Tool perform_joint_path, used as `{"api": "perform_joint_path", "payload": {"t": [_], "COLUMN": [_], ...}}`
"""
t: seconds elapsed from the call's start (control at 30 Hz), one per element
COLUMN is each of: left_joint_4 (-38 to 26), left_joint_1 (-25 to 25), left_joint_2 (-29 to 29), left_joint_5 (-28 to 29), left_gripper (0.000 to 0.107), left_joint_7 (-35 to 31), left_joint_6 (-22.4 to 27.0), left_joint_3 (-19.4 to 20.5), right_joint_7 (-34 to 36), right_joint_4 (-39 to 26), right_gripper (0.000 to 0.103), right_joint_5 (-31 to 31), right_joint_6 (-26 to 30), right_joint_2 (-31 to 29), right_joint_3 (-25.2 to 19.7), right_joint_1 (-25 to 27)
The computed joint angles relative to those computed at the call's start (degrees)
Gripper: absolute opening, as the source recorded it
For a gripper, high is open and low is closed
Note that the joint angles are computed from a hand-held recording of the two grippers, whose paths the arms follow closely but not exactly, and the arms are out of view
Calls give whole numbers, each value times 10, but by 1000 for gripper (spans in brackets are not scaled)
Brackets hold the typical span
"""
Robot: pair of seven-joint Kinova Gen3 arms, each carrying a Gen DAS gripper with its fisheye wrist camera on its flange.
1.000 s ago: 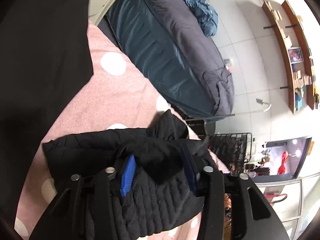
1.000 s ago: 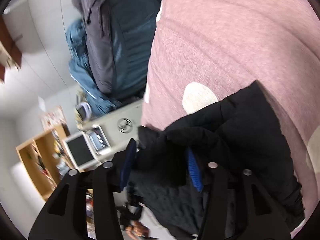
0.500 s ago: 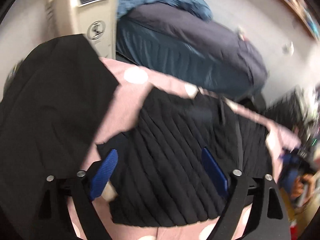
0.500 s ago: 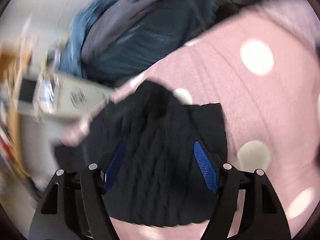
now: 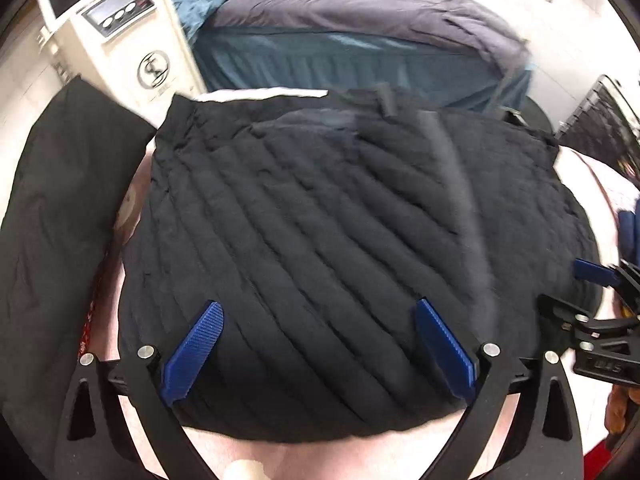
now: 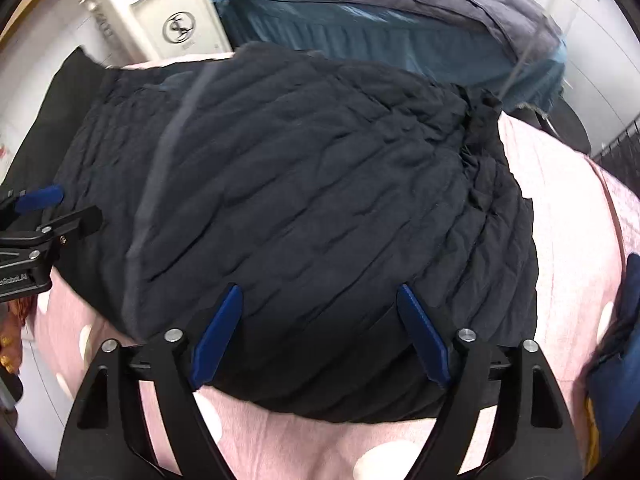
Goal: Fold large clothes
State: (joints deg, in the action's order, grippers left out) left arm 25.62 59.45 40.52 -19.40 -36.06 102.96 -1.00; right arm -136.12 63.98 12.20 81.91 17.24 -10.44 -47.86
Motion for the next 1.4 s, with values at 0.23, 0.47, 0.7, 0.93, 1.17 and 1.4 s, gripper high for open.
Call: {"api": "perform_joint_path", "payload": {"t": [0.23, 0.47, 0.7, 0.93, 1.17, 1.4], "left_joint_4": [98, 85, 188, 175, 189, 221], "left_joint_1": [-83, -144, -173, -190, -185, -179], "left_joint_2": [-34, -10, -45, -30, -38, -64], "left_joint_5": [58, 121, 142, 155, 149, 141], "left_gripper": [98, 98, 99, 99, 99, 98], "left_joint_7": [36, 39, 38, 28, 28, 28], "left_joint_6": [-62, -64, -148, -149, -165, -187], "left_joint_3": [30, 46, 55, 62, 60, 61], "right_joint_7": [6, 15, 54, 71, 72, 47], "right_joint_4": [-21, -89, -119, -160, -173, -74], "right_gripper": [91, 98, 99, 99, 99, 99], "right_joint_5": [-22, -72, -119, -131, -124, -105], "right_joint_6": [23, 82, 90, 115, 105, 40], "right_joint_2": [30, 98, 140, 175, 185, 119], "right_joint_3": [18, 29, 34, 45, 54, 48], "right_joint_1": [37, 65, 97, 110, 104, 84]}}
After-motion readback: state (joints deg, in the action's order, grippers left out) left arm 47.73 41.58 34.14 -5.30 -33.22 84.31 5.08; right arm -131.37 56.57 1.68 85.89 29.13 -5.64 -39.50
